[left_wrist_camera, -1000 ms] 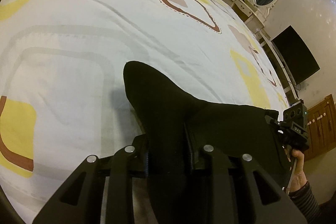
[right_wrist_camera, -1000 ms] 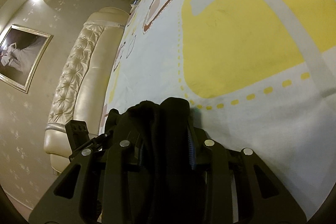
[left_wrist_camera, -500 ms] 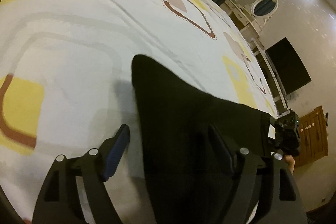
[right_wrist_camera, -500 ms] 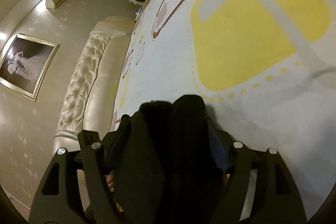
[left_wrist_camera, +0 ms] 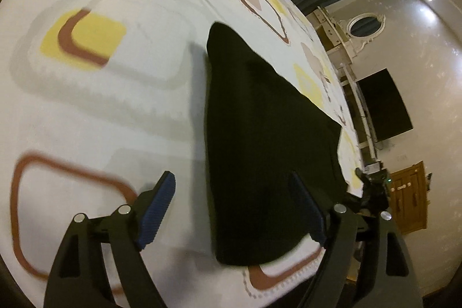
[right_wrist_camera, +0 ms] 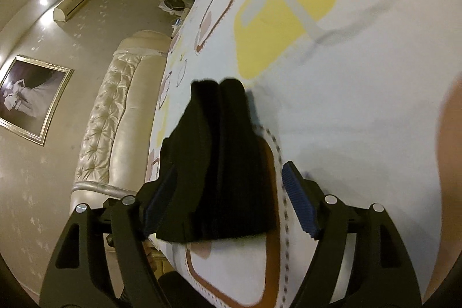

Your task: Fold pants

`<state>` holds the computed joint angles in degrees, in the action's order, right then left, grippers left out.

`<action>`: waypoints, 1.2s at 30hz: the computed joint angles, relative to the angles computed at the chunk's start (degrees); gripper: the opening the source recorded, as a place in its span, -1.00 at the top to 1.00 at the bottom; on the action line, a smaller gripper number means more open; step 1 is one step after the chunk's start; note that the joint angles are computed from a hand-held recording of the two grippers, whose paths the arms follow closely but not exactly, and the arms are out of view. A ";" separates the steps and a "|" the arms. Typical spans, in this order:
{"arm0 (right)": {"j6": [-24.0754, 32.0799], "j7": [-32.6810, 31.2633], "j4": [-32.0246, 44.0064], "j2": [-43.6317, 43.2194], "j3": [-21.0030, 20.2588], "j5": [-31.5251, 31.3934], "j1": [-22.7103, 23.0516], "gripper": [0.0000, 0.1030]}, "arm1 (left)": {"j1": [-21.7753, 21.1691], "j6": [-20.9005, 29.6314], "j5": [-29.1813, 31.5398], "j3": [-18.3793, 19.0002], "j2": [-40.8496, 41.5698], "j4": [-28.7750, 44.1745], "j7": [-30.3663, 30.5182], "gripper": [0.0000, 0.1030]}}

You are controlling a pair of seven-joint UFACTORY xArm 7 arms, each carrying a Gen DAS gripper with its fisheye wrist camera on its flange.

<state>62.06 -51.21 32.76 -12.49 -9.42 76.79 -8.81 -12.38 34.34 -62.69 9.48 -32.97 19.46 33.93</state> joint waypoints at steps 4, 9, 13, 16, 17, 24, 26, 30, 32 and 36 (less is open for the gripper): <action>0.40 0.98 -4.64 -3.90 -0.61 -0.86 -0.46 -0.46 | -0.58 0.82 -0.74 -0.45 -4.29 -3.07 -2.20 -0.56; -0.55 0.92 -8.61 -7.36 -1.21 -0.86 -0.32 -0.46 | -3.06 -0.09 -2.35 -1.74 -6.78 -5.81 -3.97 -0.61; -1.74 1.45 -9.39 -8.12 -1.23 0.11 0.63 -0.48 | -5.60 -0.22 -5.98 -1.35 -5.65 -6.29 -3.53 -0.61; -2.11 1.06 -8.79 -6.79 -0.64 1.64 1.81 -0.50 | -6.33 -0.98 -9.32 -1.94 -3.57 -5.71 -2.19 -0.61; -2.19 0.88 -8.44 -6.20 -0.20 2.27 2.41 -0.50 | -6.38 -1.08 -10.76 -1.94 -2.98 -5.49 -1.54 -0.61; -5.30 1.01 -5.97 -3.76 3.45 3.51 5.97 -0.52 | -3.67 1.36 -15.02 -2.77 -0.58 -4.45 -0.76 -0.60; -6.34 1.04 -5.86 -3.71 3.79 3.83 6.70 -0.46 | -2.78 1.86 -16.43 -3.15 0.05 -4.22 -0.29 -0.37; -7.11 2.42 -5.61 -2.83 3.66 2.73 7.16 0.10 | -0.99 2.23 -15.61 -4.70 1.79 -3.59 -2.29 -0.02; -5.97 1.53 -5.76 -2.68 3.02 2.88 7.03 0.22 | -0.58 1.46 -13.80 -6.08 1.17 -3.60 -3.93 0.06; -4.89 1.10 -6.86 -4.28 2.46 2.69 6.39 0.30 | -1.66 -1.05 -9.56 -8.30 -2.18 -4.55 -9.55 0.19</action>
<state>57.17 -50.11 25.89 -16.77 -6.96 79.48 -2.42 -14.04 33.29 -72.25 1.18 -35.15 14.91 24.38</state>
